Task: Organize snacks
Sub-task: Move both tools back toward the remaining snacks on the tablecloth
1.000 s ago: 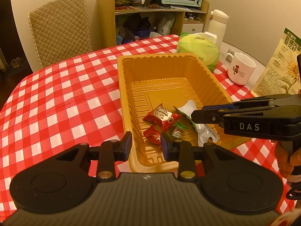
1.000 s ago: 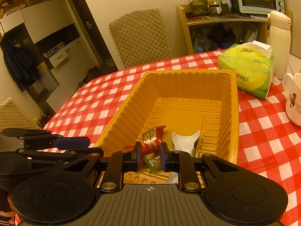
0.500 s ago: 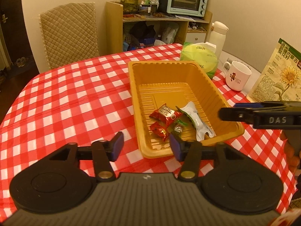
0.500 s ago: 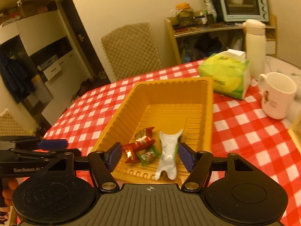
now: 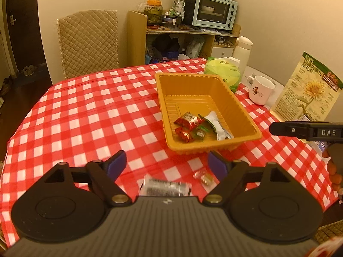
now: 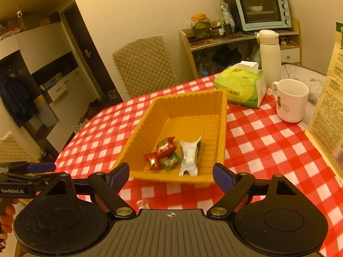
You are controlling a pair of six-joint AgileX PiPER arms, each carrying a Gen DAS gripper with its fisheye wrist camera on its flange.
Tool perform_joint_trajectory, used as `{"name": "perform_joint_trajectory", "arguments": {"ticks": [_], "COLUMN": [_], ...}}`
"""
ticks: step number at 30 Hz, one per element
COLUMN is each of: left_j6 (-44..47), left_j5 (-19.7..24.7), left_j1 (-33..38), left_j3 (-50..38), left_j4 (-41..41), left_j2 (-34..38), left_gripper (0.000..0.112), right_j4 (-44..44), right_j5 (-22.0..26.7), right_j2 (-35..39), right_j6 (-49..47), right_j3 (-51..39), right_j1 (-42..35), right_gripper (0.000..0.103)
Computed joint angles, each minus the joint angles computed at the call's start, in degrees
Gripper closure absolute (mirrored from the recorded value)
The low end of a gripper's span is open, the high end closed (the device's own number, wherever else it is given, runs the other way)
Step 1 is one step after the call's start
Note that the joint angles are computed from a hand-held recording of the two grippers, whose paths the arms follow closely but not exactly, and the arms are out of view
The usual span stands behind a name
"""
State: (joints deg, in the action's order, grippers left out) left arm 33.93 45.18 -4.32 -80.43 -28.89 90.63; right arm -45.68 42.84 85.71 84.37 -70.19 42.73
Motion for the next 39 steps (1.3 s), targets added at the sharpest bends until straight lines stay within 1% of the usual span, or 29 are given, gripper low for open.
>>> {"name": "perform_joint_trajectory", "arguments": {"ticks": [7, 12, 18, 27, 34, 39], "left_j6": [4.80, 7.83, 10.49, 13.27, 13.72, 13.33], "left_j5": [2.68, 5.09, 7.38, 9.76, 10.29, 9.78], "left_j1": [4.16, 7.39, 9.89, 12.53, 13.04, 12.61], "left_j3": [7.44, 11.88, 15.72, 19.10, 21.40, 22.73], "left_j4": [-2.39, -3.97, -4.62, -5.15, -4.67, -3.85], "left_j2": [-6.66, -10.26, -13.11, -14.66, -15.21, -15.47], "left_gripper": [0.028, 0.028, 0.028, 0.028, 0.028, 0.028], "right_j4": [-1.58, -0.59, 1.35, 4.90, 9.03, 11.01], "right_j5": [6.59, 10.78, 12.67, 12.07, 9.84, 8.43], "right_j2": [-1.28, -0.71, 0.52, 3.94, 7.15, 8.79], "right_j6": [4.16, 6.57, 10.48, 12.62, 10.50, 9.38], "right_j3": [1.67, 2.24, 3.07, 1.86, 0.09, -0.52], "right_j1": [8.65, 14.37, 18.99, 21.89, 21.35, 20.76], "right_gripper": [0.016, 0.016, 0.016, 0.016, 0.016, 0.016]}}
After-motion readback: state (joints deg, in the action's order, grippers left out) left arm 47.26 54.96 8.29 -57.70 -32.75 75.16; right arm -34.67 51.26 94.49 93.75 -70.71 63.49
